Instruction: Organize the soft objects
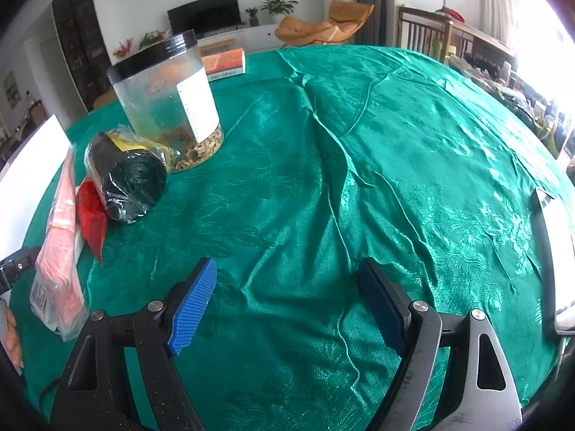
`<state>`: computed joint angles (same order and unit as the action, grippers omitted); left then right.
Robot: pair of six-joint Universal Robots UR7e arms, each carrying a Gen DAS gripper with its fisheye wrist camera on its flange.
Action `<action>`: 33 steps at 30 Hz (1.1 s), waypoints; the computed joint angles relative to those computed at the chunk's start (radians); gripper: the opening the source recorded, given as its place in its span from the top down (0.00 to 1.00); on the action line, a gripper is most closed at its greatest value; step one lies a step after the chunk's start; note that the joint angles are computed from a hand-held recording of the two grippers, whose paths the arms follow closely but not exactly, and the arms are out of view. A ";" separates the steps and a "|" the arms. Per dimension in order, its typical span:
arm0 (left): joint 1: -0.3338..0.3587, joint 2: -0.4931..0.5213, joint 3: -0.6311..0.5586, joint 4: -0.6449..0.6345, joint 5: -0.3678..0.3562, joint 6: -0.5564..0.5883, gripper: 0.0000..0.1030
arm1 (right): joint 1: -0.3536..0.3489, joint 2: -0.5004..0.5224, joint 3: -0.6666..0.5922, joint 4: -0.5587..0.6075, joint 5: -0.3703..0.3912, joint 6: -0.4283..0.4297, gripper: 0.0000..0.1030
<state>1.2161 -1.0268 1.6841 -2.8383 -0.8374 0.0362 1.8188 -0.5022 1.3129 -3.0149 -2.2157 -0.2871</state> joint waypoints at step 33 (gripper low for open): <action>0.000 0.000 0.000 0.000 -0.001 -0.001 0.00 | -0.002 -0.006 0.009 -0.004 0.019 0.004 0.18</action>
<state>1.2160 -1.0269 1.6843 -2.8380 -0.8379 0.0353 1.8168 -0.5084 1.3216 -3.0187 -2.1962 -0.2834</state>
